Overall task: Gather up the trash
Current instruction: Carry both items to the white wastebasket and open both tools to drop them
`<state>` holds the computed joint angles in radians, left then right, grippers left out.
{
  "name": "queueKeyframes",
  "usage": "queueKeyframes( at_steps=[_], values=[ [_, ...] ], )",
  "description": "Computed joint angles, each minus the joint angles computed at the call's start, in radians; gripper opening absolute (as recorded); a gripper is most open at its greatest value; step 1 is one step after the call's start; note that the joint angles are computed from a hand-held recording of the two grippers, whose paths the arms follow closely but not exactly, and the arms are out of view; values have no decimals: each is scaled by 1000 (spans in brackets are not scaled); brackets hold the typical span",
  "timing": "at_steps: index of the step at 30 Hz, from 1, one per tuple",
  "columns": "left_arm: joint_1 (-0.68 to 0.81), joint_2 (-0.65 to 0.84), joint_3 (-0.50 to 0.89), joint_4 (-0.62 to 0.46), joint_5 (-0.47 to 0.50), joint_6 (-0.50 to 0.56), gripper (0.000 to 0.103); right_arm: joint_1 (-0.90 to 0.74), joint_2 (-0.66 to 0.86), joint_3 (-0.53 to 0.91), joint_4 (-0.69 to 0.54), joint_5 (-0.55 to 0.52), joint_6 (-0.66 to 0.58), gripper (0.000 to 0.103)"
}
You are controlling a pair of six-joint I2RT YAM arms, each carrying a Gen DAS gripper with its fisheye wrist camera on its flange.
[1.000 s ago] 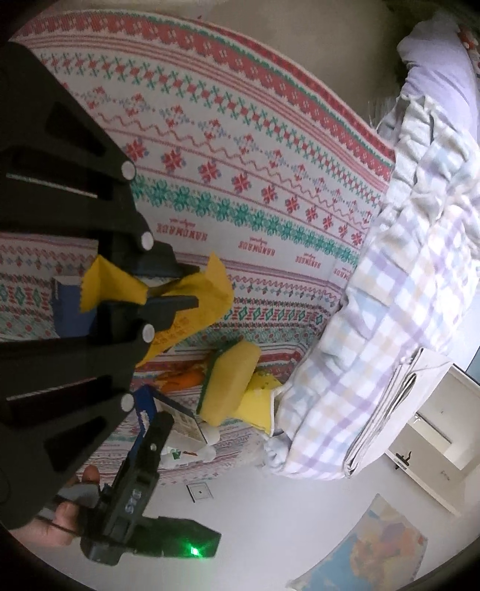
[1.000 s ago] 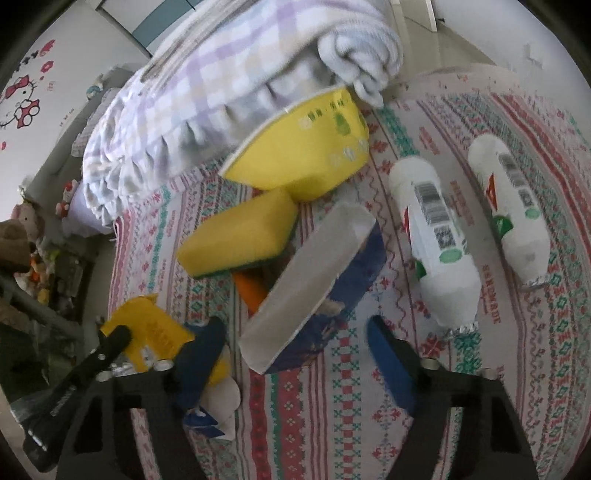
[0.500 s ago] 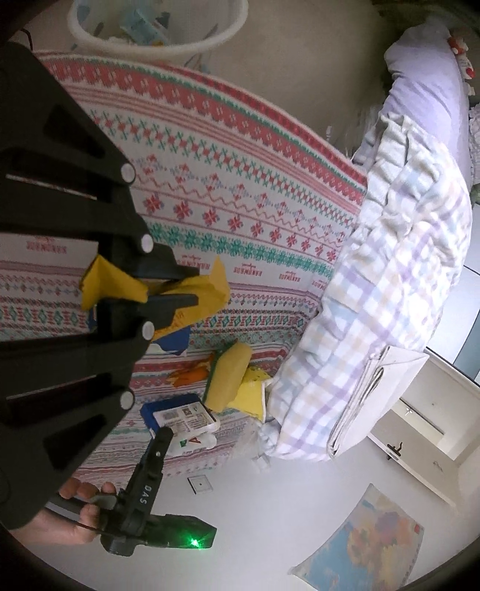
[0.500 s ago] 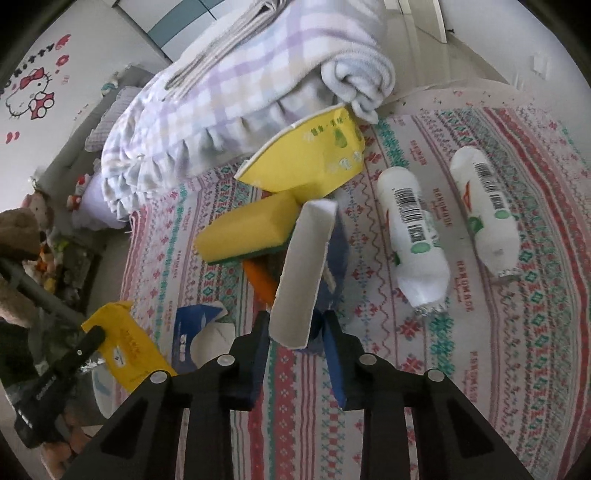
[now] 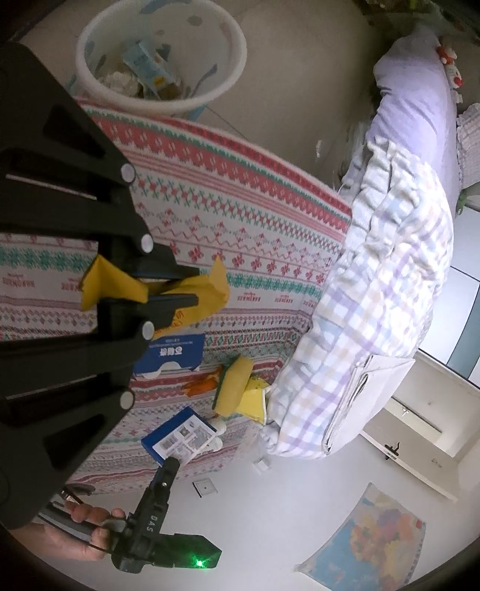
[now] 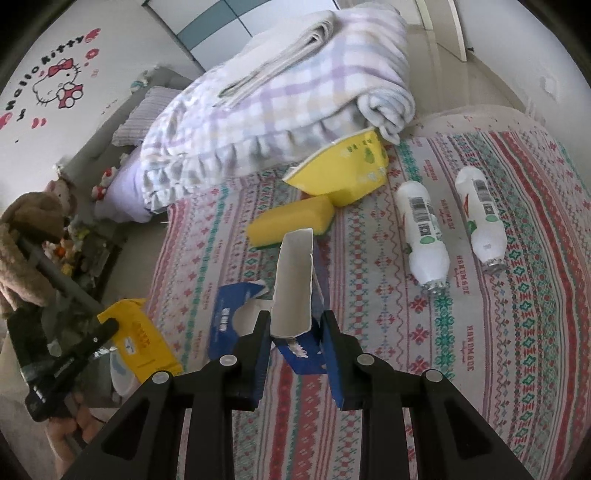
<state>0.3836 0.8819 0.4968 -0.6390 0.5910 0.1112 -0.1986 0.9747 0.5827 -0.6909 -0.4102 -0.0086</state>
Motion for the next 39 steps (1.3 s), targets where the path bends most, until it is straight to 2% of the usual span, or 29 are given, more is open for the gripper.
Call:
queueKeyframes(
  at_steps=[9,18,29,39],
  values=[
    [228,28,49,-129,77,198,8,180,-119,-11,-25,41,120,27],
    [456,125,117,-210,123,392,8,514,-131,-16,51,165,323,27],
    [695,282,202,-225,125,586,8,885,60,10,234,326,514,27],
    [820,439,276,-176,115,654,8,1102,283,70,388,398,591,27]
  ],
)
